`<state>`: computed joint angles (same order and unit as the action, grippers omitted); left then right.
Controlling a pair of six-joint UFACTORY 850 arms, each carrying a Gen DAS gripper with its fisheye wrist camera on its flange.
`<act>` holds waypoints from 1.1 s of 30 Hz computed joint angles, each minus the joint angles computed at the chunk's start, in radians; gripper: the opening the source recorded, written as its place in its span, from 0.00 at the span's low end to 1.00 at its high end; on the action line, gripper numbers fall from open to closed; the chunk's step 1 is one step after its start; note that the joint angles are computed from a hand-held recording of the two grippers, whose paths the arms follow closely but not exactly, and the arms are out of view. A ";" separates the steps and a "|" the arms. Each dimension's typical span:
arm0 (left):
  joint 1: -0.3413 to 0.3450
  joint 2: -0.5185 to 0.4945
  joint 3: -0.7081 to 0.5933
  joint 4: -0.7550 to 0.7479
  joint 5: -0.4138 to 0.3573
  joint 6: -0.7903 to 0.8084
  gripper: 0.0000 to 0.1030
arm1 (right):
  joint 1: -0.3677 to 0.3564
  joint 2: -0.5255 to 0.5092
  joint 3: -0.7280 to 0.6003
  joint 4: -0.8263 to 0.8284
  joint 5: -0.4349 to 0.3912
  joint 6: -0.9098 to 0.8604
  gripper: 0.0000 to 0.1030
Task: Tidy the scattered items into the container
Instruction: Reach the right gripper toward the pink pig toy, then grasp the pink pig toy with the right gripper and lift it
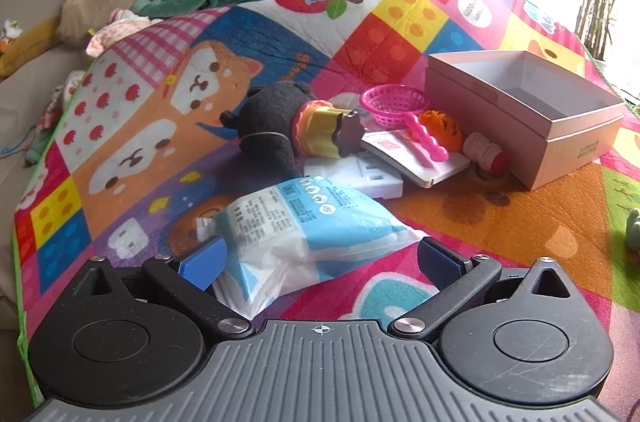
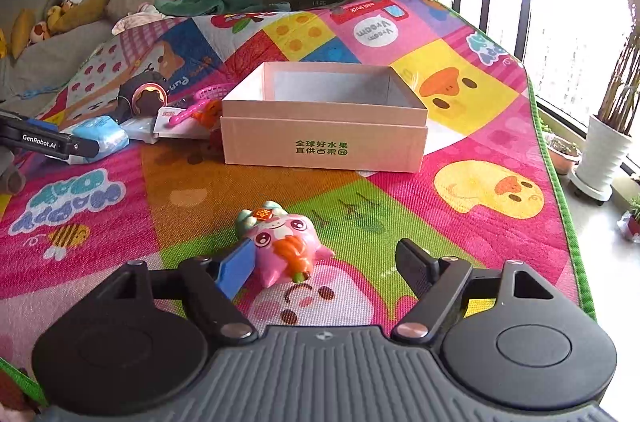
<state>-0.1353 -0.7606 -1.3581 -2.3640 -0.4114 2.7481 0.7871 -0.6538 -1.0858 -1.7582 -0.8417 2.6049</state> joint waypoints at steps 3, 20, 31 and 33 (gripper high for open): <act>-0.001 0.005 0.009 0.043 -0.025 -0.019 1.00 | -0.009 -0.001 -0.011 -0.040 0.036 0.031 0.76; -0.004 0.021 0.027 -0.046 -0.020 0.122 1.00 | -0.210 -0.214 -0.470 -0.102 0.385 -0.109 0.97; 0.009 -0.037 -0.055 0.144 0.028 -0.113 1.00 | -0.148 -0.140 -0.350 -0.153 0.243 -0.086 0.97; 0.007 -0.041 -0.061 0.216 0.012 -0.194 1.00 | -0.136 -0.107 -0.293 -0.151 0.205 -0.056 0.97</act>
